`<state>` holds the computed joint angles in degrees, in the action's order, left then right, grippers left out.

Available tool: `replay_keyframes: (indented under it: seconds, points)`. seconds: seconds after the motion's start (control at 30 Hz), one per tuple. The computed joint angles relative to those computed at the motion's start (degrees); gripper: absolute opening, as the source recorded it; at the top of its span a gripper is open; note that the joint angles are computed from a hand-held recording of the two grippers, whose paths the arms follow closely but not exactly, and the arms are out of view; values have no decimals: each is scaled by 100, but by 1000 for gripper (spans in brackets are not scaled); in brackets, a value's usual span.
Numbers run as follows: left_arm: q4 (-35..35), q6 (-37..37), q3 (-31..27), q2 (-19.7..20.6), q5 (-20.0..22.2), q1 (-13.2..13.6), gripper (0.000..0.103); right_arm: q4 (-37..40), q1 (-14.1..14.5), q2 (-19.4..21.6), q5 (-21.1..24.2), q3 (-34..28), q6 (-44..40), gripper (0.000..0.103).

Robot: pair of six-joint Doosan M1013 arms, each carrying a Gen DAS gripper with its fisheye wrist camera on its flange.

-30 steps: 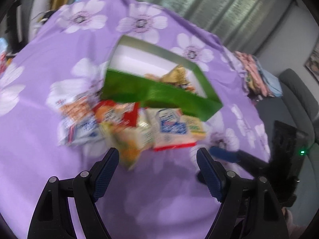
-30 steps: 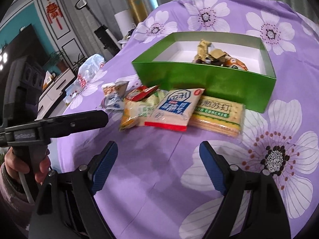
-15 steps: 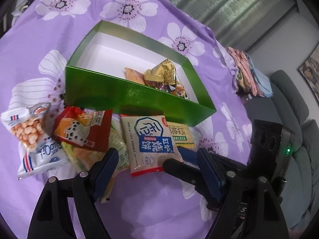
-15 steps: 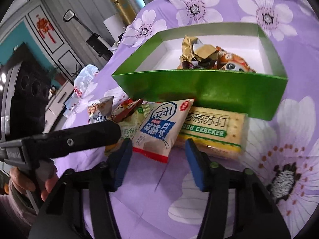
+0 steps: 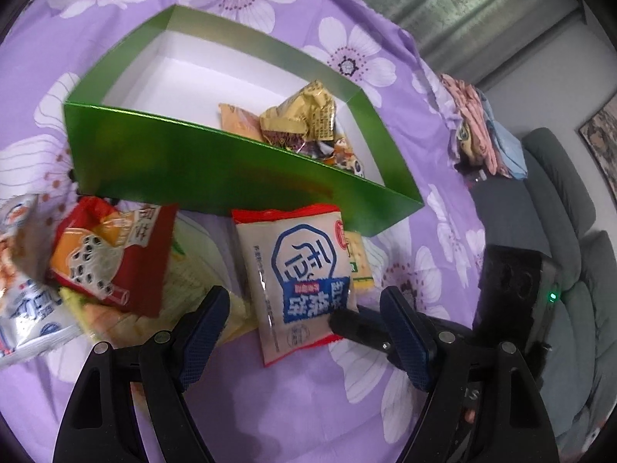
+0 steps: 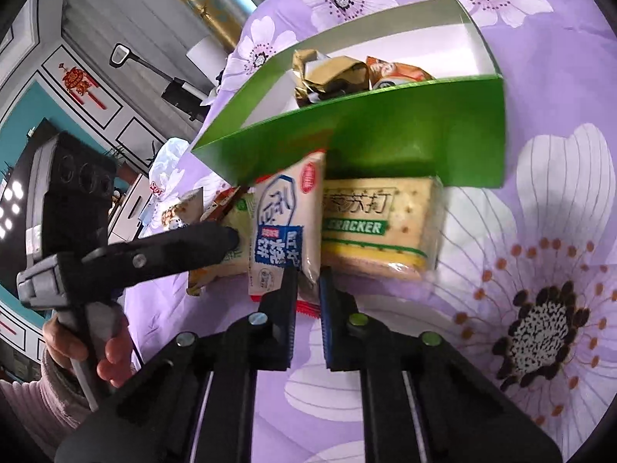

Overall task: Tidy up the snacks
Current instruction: 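Close the right gripper on the white-and-blue bag and lift it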

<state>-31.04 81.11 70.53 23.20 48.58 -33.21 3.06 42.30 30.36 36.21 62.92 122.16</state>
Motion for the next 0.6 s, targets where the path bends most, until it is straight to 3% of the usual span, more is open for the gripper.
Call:
replay_keyframes:
  seconds: [0.13, 0.2, 0.3, 0.43, 0.5, 0.6]
  points:
    - [26, 40, -68, 40, -49, -19, 77, 0, -6, 0, 54, 1, -3, 11]
    - [210, -47, -140, 85, 43, -42, 56, 27, -16, 1, 82, 6, -62, 11]
    - [218, -53, -194, 148, 170, -37, 45, 51, -26, 20, 153, -18, -123, 11]
    - [221, 112, -176, 139, 200, -40, 44, 45, -37, 68, 261, -97, -193, 12]
    - [339, 62, -165, 127, 184, -52, 37, -12, -33, 123, 358, -209, -210, 12]
    - [324, 9, -100, 90, 117, -41, 35, -281, 18, 189, 536, -366, -166, 12]
